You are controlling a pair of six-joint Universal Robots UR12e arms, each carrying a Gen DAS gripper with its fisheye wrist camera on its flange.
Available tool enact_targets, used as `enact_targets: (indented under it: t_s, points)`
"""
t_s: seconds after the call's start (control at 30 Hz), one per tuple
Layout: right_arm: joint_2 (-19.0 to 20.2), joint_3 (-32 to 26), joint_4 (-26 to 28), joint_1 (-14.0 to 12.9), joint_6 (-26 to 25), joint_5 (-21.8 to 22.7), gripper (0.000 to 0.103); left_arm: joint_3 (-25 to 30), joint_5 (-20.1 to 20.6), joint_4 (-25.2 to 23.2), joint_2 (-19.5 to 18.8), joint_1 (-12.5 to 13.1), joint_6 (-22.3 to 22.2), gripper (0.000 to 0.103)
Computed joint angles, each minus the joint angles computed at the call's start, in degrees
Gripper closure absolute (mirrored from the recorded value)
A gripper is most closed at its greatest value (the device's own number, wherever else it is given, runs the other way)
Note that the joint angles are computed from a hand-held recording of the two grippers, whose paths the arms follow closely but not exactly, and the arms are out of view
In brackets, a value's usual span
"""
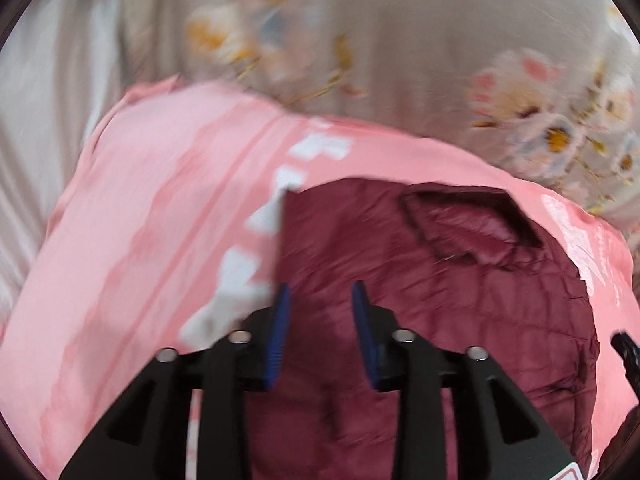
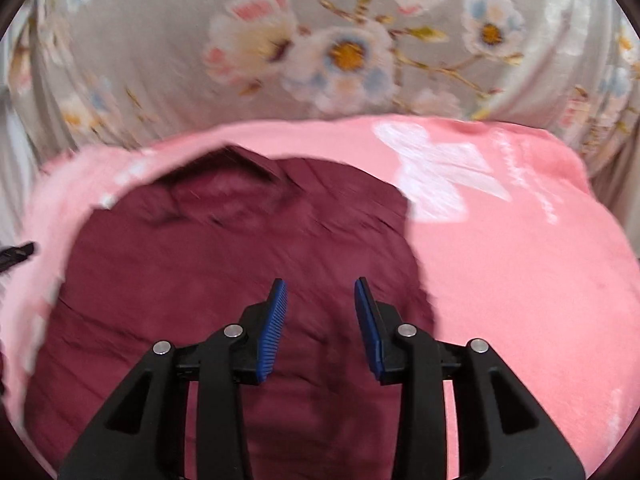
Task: Fold large clothes
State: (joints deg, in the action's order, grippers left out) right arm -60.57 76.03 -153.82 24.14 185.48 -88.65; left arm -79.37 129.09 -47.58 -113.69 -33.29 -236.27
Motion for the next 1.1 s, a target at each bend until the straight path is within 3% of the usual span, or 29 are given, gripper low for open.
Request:
enact_targets:
  t_s: [0.17, 0.3, 0.47, 0.7, 1.1]
  points:
    - [4.1, -5.4, 2.0, 2.1, -2.1, 0.1, 0.070, 8.8, -1.5, -1.8, -6.4, 0.0, 6.1, 0.068]
    - [6.6, -7.3, 4.5, 2.8, -1.1, 0.6, 0.074, 12.4, -3.4, -4.4, -9.9, 0.3, 6.3, 0.068]
    - [7.0, -5.8, 6.5, 2.9, -0.2, 1.5, 0.080, 12.1, -6.3, -5.4, -11.4, 1.0, 4.7, 0.067]
    - [5.6, -1.5, 3.3, 3.8, -0.8, -1.3, 0.081, 8.8, -4.3, 0.5, -11.3, 0.2, 6.4, 0.067]
    - [5.8, -1.3, 2.2, 4.1, -2.0, -2.6, 0.081, 9.2, -2.0, -0.6, -11.9, -0.4, 7.7, 0.066]
